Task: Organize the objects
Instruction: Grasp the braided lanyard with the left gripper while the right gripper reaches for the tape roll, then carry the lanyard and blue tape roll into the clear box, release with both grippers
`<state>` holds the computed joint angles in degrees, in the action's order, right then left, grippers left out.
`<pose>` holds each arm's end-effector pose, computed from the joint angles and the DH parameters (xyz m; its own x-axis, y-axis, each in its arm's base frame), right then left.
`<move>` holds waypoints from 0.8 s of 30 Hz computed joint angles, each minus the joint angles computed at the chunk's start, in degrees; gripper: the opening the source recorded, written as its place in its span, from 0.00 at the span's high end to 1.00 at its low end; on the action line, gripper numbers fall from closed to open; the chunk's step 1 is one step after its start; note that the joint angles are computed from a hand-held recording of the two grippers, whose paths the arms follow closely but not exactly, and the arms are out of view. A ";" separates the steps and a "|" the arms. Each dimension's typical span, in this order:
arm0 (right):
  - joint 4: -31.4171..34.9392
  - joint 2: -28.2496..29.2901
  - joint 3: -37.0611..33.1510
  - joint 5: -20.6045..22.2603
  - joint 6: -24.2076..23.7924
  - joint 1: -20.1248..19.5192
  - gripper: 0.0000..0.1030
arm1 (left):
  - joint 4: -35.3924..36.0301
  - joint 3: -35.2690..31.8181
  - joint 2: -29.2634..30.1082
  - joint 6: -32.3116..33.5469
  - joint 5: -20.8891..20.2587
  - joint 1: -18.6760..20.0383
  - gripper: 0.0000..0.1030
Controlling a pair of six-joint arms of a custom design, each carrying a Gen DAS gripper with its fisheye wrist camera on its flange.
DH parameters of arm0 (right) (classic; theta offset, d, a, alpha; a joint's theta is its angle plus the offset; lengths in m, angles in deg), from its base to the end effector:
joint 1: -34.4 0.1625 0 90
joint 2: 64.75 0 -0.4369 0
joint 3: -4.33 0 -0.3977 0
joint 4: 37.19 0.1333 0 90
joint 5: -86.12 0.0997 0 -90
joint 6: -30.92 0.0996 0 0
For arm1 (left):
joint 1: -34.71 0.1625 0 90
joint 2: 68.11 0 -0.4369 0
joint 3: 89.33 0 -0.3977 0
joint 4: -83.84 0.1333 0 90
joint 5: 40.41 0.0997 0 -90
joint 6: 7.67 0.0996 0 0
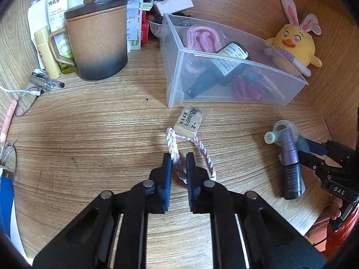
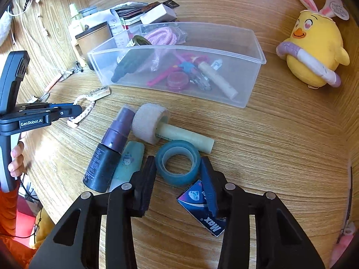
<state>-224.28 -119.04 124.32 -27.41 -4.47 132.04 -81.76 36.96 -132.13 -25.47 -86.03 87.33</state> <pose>0.1660 -0.5340 0.1288 -0.6976 -0.4213 0.5795 -0.6348 0.7385 -0.2273 -0.1361 -0.5125 0.1569 -0.8145 0.0548 -0.5775 0.3589 0.8297 -0.4276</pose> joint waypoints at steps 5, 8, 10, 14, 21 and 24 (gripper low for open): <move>-1.20 -1.22 0.91 0.77 0.01 0.26 0.65 | -1.68 0.95 -1.04 -0.47 0.14 -0.43 0.96; -2.13 -1.89 1.30 1.31 0.18 0.53 0.65 | -2.86 1.93 -2.25 -0.38 0.66 -1.42 0.97; -2.82 -2.17 1.44 1.61 0.19 0.77 0.65 | -3.51 2.47 -2.88 -0.09 1.59 -2.36 0.97; -3.71 -2.85 1.54 2.46 0.36 1.25 0.65 | -4.66 3.03 -3.99 1.25 2.94 -4.16 0.97; -5.82 -2.94 0.17 4.14 0.36 2.14 0.65 | -7.95 1.72 -3.62 5.76 4.26 -6.48 0.97; -6.22 -3.11 -0.94 4.96 0.55 2.46 0.65 | -9.55 0.57 -2.97 7.82 4.40 -6.83 0.97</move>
